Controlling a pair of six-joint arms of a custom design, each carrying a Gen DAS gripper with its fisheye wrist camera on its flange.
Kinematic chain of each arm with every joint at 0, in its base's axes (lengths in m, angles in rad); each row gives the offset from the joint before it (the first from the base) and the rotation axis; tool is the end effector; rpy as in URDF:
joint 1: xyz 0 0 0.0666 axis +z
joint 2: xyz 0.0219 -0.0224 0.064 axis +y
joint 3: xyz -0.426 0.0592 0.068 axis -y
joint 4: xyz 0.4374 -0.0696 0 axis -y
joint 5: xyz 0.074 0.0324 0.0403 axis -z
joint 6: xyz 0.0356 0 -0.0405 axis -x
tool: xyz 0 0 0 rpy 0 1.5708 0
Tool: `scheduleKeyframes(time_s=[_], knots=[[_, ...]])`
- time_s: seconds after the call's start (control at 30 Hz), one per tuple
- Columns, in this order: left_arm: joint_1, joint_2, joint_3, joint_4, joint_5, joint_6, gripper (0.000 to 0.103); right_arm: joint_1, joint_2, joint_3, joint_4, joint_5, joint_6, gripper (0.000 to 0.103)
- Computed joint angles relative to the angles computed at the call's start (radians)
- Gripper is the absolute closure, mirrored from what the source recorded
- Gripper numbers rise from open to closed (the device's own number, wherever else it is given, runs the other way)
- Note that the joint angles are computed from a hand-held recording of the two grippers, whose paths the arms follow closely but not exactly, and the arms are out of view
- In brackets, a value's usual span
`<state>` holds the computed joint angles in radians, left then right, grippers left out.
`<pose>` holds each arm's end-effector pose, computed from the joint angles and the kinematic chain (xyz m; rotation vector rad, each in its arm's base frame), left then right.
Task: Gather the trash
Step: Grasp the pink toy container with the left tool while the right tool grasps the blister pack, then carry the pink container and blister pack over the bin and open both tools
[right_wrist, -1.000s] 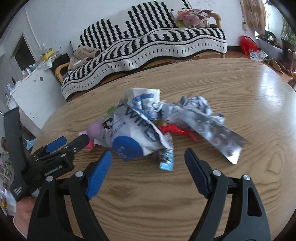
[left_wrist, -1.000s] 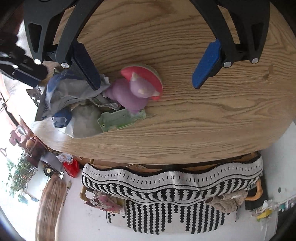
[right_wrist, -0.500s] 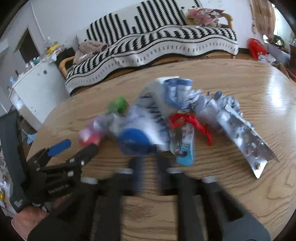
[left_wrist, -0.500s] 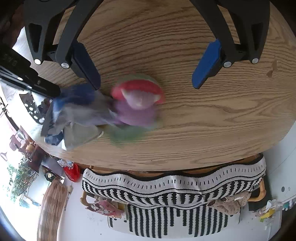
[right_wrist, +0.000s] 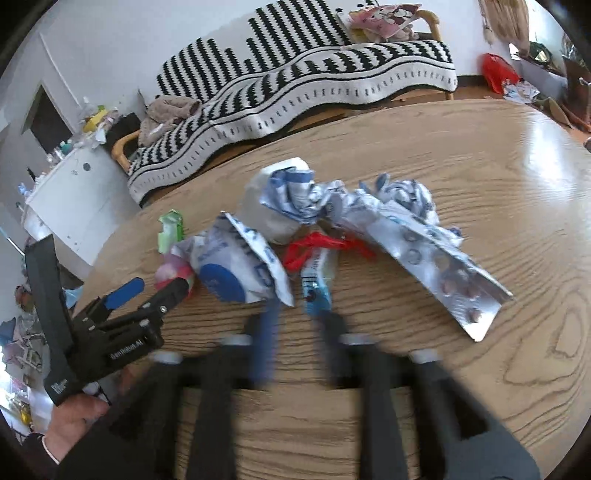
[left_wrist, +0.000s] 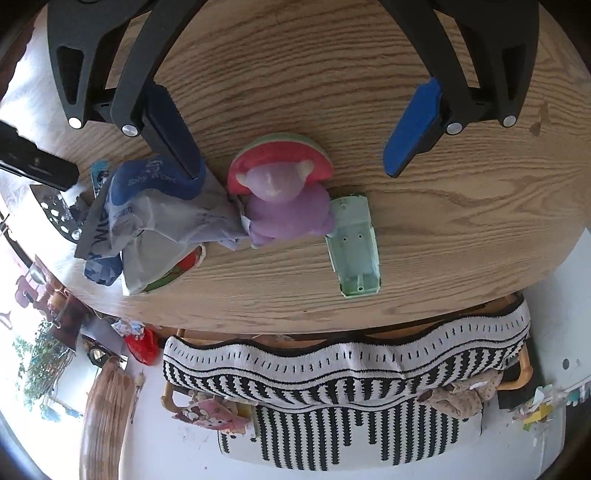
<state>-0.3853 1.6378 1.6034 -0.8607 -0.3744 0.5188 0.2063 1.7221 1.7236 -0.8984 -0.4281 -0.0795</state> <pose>0.5814 -0.2222 0.4523 -0.3166 2.3629 0.0403 0.6401 0.1486 0.4589 -0.3426 2.4420 0.6517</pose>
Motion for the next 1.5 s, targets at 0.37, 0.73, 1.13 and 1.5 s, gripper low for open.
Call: scheduleKeyframes(time_s=[0.37,0.73,1.13,1.5], knots=[[0.006,0.006,0.011,-0.023,0.050,-0.020,0.050,-0.049,-0.020,-0.019,0.090,0.260,0.102,0.020],[0.022,-0.069,-0.008,-0.011,0.052,0.029,0.053,-0.051,0.019,-0.005,-0.015,0.314,0.184,0.070],[-0.026,-0.056,0.052,-0.020,0.026,0.039,0.053,-0.129,-0.063,-0.031,-0.030,0.169,0.122,0.073],[-0.164,0.094,0.267,-0.045,0.031,-0.027,0.053,-0.297,-0.155,-0.079,-0.031,0.121,0.149,0.073]])
